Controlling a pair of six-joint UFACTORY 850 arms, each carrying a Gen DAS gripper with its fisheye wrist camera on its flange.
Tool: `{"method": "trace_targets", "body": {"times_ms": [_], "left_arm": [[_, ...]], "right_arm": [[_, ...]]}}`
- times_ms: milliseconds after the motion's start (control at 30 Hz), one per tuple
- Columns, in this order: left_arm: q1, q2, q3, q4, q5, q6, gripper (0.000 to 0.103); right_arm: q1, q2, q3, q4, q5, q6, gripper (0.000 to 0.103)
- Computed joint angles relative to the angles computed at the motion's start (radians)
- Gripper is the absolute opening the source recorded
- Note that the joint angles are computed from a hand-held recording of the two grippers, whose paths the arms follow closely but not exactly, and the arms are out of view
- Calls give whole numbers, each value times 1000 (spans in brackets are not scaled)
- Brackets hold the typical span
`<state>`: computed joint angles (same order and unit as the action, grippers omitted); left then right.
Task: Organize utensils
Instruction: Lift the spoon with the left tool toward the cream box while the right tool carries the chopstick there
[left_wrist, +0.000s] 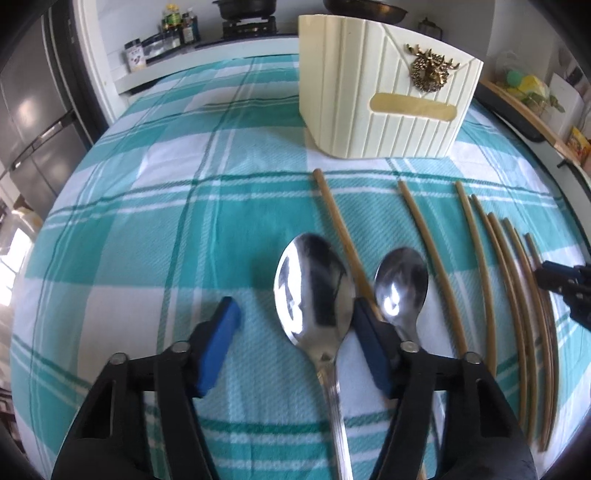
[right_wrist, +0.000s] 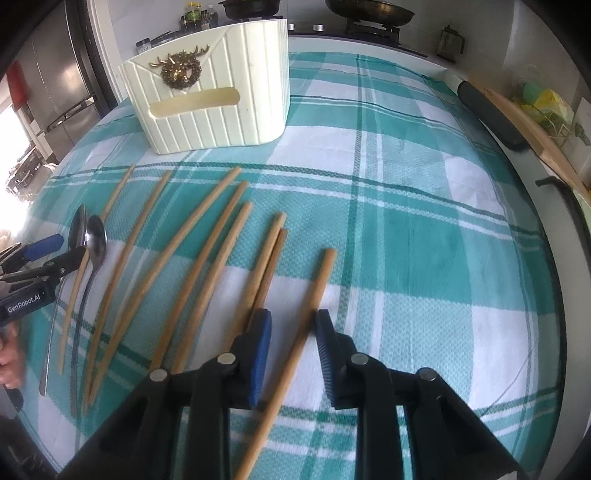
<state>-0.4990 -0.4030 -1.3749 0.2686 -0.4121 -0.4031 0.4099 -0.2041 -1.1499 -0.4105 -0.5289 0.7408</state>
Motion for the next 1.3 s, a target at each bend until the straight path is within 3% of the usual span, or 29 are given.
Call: {"method": "trace_targets", "body": {"times_ms": [33,100,233,433,567,833,967,1100,1300], "left_arm": [[0,-1,-1,-25,14,39,43],[-7,-6,-8,5,14,32,42],[8,5,-1,-78,31,113,41],[31,107,56,-232,88,253,41],[45,188,79,-355,113,387,41],[76,277,71,-625,139,646,41],[89,258,2,-710,121,721,41],[96,196,-132,-730,80,743,41],[88,30,-440,-639,-4,658,41]], "right_arm": [[-11,-13,-15,19,2,-14,11],[-30,-22,-26,73,17,-53,8],[-56,-6,-14,169,60,-116,7],[-57,124,66,196,164,-94,7],[-24,204,71,136,176,-48,7],[55,294,28,-171,178,199,7],[67,264,-38,-334,177,327,7],[53,206,-139,-367,189,332,7],[1,44,-396,-250,193,170,7]]}}
